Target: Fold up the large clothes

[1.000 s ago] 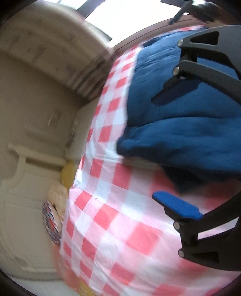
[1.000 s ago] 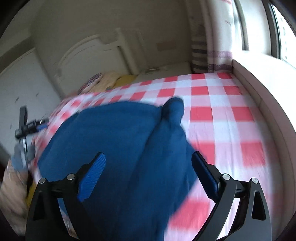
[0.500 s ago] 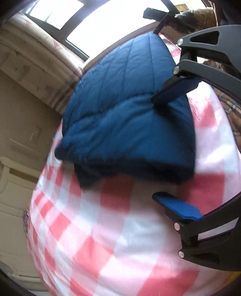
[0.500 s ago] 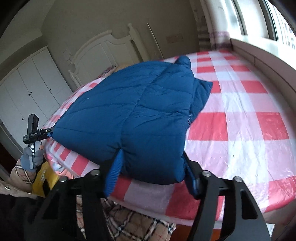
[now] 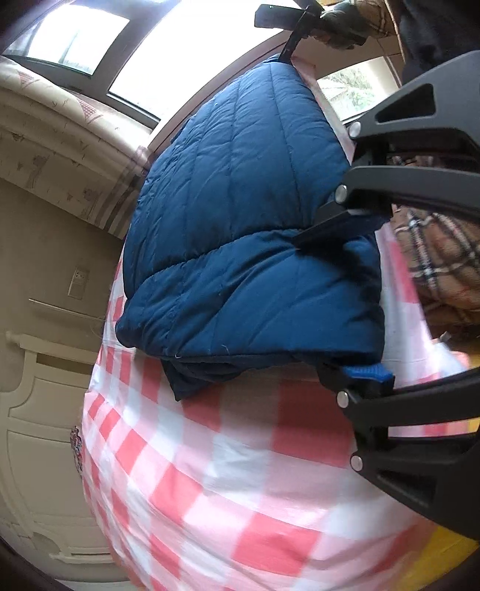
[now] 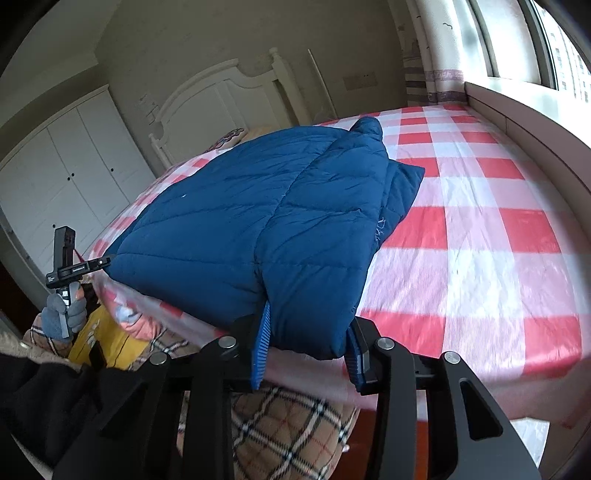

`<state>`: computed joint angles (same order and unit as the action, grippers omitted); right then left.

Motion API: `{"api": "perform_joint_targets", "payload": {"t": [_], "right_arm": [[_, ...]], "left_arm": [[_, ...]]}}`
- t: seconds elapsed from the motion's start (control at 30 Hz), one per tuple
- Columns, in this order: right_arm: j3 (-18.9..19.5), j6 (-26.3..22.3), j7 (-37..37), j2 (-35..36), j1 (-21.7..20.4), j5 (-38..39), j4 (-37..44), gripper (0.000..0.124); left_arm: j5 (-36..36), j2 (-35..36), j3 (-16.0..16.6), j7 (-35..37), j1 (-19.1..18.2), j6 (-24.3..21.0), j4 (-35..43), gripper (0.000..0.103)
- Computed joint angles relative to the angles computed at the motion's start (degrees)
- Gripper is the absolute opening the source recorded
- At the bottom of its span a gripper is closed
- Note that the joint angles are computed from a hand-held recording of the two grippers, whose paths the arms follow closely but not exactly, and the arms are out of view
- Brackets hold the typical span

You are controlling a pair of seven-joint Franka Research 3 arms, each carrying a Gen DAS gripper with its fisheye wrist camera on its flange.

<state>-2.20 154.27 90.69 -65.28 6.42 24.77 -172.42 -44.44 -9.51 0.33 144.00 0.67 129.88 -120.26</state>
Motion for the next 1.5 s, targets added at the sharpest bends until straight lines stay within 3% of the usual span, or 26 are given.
{"api": "perform_joint_targets", "payload": {"t": [0.13, 0.23, 0.33, 0.4, 0.43, 0.53, 0.63, 0.77, 0.8, 0.93, 1.07, 1.1, 1.13, 1.17, 1.3, 1.5], "right_arm": [[0.32, -3.81, 1.01, -3.70, -0.11, -0.09, -0.75, 0.042], [1.82, -7.51, 3.43, -6.09, -2.40, -1.28, -0.72, 0.049], [3.69, -10.24, 6.61, -6.92, -7.53, -4.16, 0.97, 0.068], [5.92, -9.07, 8.13, -5.63, -10.27, -7.19, 3.11, 0.069], [6.46, -7.48, 8.19, -3.93, -10.91, -8.50, 4.71, 0.070], [8.86, 1.60, 9.13, 4.19, -12.21, -11.36, 10.94, 0.097], [12.60, 13.37, 11.77, 14.36, -14.57, -13.43, 18.38, 0.098], [18.90, 23.73, 17.31, 26.27, -19.97, -15.47, 27.05, 0.098], [21.08, 22.12, 18.75, 30.16, -22.38, -16.32, 30.67, 0.098], [25.66, 8.62, 24.12, 45.53, -26.50, -22.82, 44.27, 0.098], [26.39, 0.12, 28.88, 57.87, -25.38, -32.43, 51.65, 0.098], [27.25, -5.64, 28.31, 62.34, -25.75, -33.19, 54.50, 0.098], [26.62, -8.21, 26.84, 64.90, -24.80, -29.94, 56.07, 0.099], [25.70, -7.59, 26.85, 65.46, -24.28, -28.62, 56.19, 0.099], [22.89, -6.98, 25.71, 65.43, -21.62, -26.90, 55.48, 0.099], [18.69, -5.02, 25.24, 64.70, -17.57, -25.88, 54.00, 0.099]], "left_arm": [[0.33, -1.12, 0.55, -0.52, 0.38, -0.81, -0.96, 0.056], [1.67, -0.96, 0.37, -2.36, 0.70, 1.28, -0.90, 0.081], [3.71, -1.53, -0.53, -5.85, 0.82, 8.64, -0.81, 0.088], [4.55, -2.05, -0.72, -7.17, 0.04, 13.20, -0.42, 0.094], [4.16, -1.98, -0.71, -7.25, -0.78, 14.85, 0.79, 0.101], [0.73, -1.57, -1.22, -5.93, -4.18, 19.50, 4.41, 0.101], [3.09, 0.63, -3.56, -9.68, -6.71, 23.71, 8.78, 0.101], [13.66, 8.28, -7.58, -19.70, -8.48, 22.45, 18.46, 0.101], [20.55, 12.19, -8.90, -26.12, -8.84, 20.71, 22.62, 0.101], [37.49, 23.42, -11.03, -39.62, -11.42, 15.13, 33.95, 0.101], [50.13, 33.82, -10.79, -46.34, -14.87, 11.23, 42.48, 0.101], [52.23, 37.31, -10.62, -47.41, -15.81, 7.11, 46.46, 0.101], [50.89, 40.32, -10.22, -47.04, -16.46, 2.10, 50.73, 0.101], [51.22, 42.18, -11.78, -48.01, -15.36, 0.28, 53.05, 0.101], [48.84, 42.24, -13.60, -47.42, -13.24, 2.37, 51.73, 0.101], [47.77, 41.93, -14.07, -47.12, -12.54, 3.37, 50.55, 0.101]]}}
